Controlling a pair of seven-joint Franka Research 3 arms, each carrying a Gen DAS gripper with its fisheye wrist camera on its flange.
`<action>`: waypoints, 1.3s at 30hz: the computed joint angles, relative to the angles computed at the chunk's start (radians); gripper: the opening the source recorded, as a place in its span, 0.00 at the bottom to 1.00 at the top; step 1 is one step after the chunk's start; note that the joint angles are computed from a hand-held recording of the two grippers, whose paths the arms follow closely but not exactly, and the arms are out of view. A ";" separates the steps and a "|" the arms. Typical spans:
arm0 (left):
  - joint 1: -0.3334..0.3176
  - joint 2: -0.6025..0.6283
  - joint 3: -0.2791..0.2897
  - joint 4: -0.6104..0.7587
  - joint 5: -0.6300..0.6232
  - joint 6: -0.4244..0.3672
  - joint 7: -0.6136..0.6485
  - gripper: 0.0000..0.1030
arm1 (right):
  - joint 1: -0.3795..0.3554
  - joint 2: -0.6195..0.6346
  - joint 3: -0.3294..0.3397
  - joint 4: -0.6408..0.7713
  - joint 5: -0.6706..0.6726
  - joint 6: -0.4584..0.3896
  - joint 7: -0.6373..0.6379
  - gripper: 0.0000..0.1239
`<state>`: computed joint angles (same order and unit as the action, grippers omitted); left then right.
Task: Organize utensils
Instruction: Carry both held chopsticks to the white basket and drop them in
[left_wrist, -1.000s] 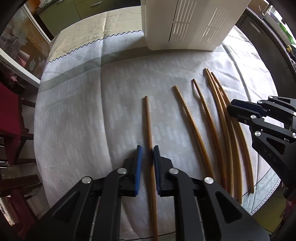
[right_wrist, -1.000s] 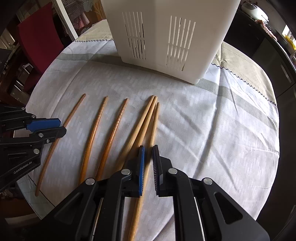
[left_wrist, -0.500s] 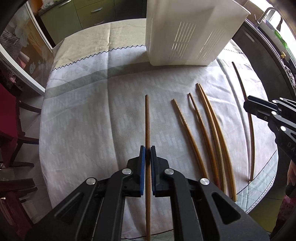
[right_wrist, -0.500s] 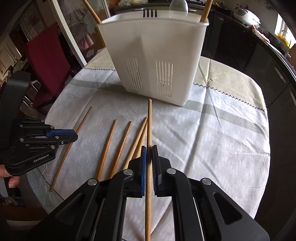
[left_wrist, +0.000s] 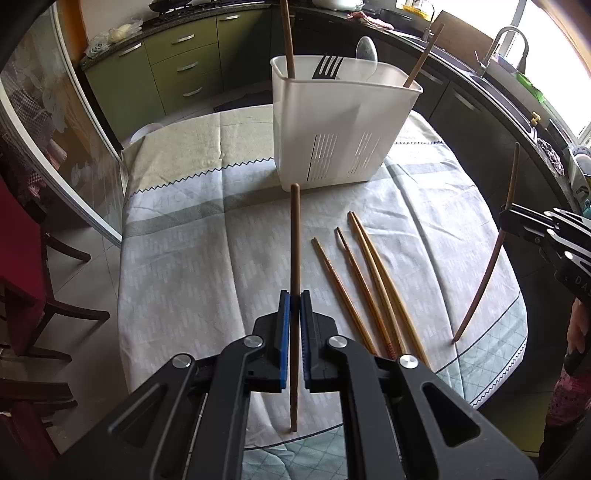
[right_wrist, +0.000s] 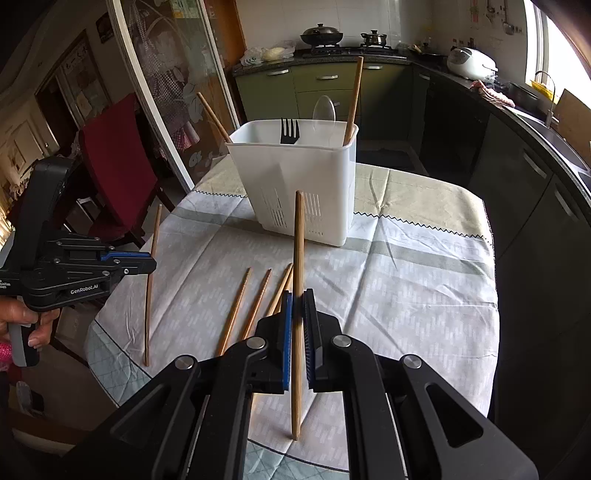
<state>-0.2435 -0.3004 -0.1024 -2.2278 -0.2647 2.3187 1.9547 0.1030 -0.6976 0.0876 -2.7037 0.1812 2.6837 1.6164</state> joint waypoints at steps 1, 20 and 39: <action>-0.001 -0.008 0.001 -0.002 -0.003 0.000 0.004 0.05 | 0.001 -0.013 -0.001 -0.006 0.000 -0.004 -0.001 0.05; -0.035 -0.102 0.028 -0.019 -0.035 0.004 0.038 0.05 | -0.011 -0.124 0.011 -0.030 -0.012 -0.036 0.012 0.05; -0.067 -0.105 0.038 0.098 -0.094 0.013 0.057 0.05 | -0.024 -0.092 0.015 0.094 -0.035 -0.050 -0.001 0.05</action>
